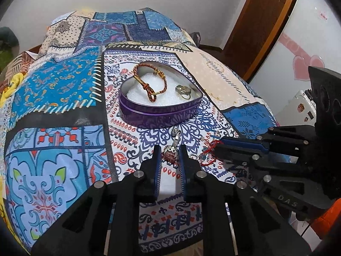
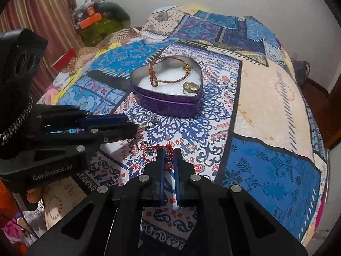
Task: Organize jewelry
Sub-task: 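Grasp the silver pendant with the left tool while the right tool grasps the red bracelet, then carry the pendant with the left tool toward the tin while the right tool carries the red bracelet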
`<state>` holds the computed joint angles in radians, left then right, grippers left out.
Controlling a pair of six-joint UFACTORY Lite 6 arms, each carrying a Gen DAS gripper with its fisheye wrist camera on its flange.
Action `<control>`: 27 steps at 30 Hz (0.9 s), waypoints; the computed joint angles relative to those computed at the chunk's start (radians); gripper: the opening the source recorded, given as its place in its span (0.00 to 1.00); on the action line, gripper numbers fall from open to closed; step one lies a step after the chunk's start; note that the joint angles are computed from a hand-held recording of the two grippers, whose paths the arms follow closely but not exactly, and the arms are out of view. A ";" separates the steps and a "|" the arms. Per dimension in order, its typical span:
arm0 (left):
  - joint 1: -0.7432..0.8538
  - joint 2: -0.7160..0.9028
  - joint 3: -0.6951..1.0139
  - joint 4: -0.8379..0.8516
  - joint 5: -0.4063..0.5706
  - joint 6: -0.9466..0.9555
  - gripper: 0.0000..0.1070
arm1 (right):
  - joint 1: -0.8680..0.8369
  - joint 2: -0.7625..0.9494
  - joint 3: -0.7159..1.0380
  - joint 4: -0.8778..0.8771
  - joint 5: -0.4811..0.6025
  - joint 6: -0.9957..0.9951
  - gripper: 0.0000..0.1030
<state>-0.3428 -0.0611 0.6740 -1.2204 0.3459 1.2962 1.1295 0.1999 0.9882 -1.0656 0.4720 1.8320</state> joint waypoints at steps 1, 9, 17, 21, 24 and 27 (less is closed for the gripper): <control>0.004 -0.013 -0.006 0.006 0.000 -0.006 0.14 | 0.002 -0.011 -0.004 -0.001 0.004 0.005 0.07; 0.028 -0.115 -0.026 0.094 0.015 -0.098 0.14 | 0.027 -0.101 -0.023 -0.021 0.081 0.039 0.07; 0.040 -0.193 -0.009 0.187 0.022 -0.186 0.14 | 0.036 -0.148 0.004 -0.034 0.144 0.029 0.07; 0.039 -0.197 0.020 0.195 0.023 -0.192 0.14 | 0.033 -0.146 0.040 -0.043 0.172 0.004 0.07; 0.036 -0.183 0.048 0.199 0.018 -0.190 0.14 | 0.022 -0.145 0.056 -0.058 0.173 -0.004 0.07; 0.028 -0.163 0.075 0.197 0.011 -0.188 0.14 | 0.001 -0.136 0.075 -0.081 0.156 -0.004 0.07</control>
<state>-0.3148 -0.2245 0.7493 -1.0236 0.3564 1.1086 1.1303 0.0642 1.0635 -1.1464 0.6276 1.8277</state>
